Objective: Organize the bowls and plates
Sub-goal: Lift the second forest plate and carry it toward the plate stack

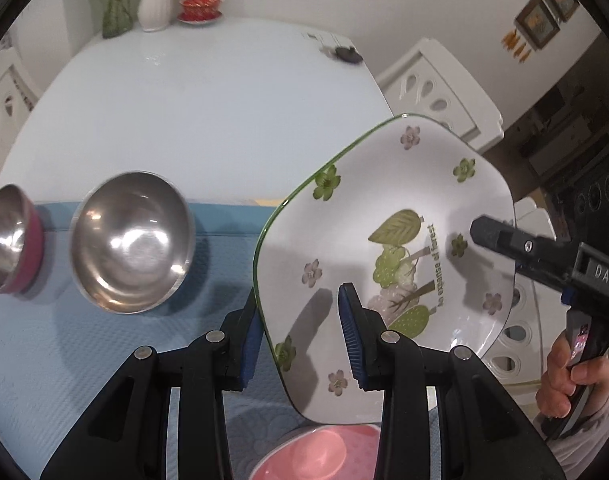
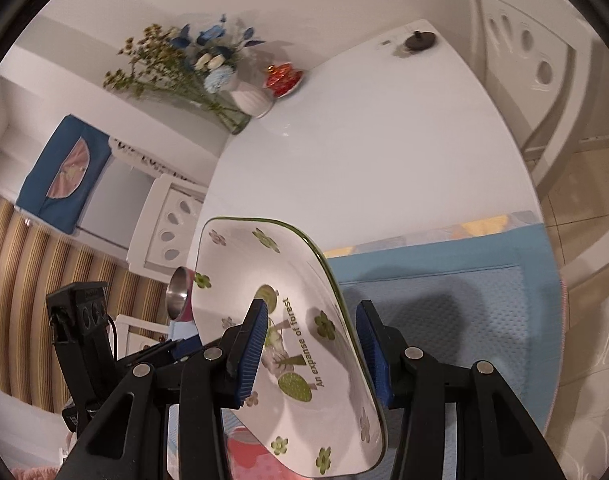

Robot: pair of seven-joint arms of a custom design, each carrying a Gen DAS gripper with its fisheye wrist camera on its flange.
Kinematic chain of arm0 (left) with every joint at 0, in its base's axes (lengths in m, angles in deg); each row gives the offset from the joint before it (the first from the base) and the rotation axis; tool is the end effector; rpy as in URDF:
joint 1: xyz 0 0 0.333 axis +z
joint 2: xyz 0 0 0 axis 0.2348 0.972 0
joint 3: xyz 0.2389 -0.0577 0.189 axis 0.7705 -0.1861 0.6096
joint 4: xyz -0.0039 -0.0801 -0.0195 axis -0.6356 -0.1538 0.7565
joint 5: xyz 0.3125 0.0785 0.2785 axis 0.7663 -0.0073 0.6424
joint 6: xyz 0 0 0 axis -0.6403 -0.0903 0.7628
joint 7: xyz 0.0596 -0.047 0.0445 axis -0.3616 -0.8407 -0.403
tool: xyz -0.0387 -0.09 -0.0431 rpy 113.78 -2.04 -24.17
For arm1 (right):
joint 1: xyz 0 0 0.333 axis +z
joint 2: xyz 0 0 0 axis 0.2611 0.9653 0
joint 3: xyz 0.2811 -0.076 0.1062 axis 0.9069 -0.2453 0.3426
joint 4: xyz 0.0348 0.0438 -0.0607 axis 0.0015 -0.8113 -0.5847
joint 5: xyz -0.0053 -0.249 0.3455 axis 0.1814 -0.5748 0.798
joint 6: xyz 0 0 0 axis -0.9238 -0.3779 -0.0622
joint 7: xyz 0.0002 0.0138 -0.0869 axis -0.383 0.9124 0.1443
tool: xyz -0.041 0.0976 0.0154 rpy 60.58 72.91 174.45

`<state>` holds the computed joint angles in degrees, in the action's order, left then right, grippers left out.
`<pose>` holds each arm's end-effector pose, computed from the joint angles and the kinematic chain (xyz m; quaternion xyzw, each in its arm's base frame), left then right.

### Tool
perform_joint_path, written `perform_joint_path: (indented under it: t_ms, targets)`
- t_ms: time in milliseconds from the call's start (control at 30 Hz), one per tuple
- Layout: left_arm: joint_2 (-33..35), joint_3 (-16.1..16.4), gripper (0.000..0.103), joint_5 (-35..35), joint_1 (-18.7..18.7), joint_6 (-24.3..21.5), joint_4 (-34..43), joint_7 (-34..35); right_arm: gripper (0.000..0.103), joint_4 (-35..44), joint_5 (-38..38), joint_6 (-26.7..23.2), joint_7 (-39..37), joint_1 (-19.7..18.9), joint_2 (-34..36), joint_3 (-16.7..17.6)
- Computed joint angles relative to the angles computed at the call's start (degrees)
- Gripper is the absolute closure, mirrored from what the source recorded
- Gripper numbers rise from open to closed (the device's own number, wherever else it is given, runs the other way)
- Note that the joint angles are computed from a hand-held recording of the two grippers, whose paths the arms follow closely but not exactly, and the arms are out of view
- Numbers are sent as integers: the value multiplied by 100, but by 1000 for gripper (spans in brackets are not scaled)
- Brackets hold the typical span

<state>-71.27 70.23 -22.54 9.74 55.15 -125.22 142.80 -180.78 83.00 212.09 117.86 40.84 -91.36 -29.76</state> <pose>0.5122 -0.0871 0.6216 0.5476 -0.7959 0.2578 0.0131 0.4329 0.3022 0.6111 -0.5280 0.7529 0.0308 0.3917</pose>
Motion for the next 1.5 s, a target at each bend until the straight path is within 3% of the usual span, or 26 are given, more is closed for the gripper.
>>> perform_joint_path:
  t_ms: [367,933,1500]
  targets:
    - [-237,297,70,20,289,-99,84,105,57,865,-65,115,292,272,781,275]
    - [-559,922,70,169,1094,-680,-70,548,57,2730,-600,-145,732,908,2493,525]
    - [-623,1180,70,131,1555,-1195,-151,1160,57,3374,-1043,-474,1466,1454,3039,517]
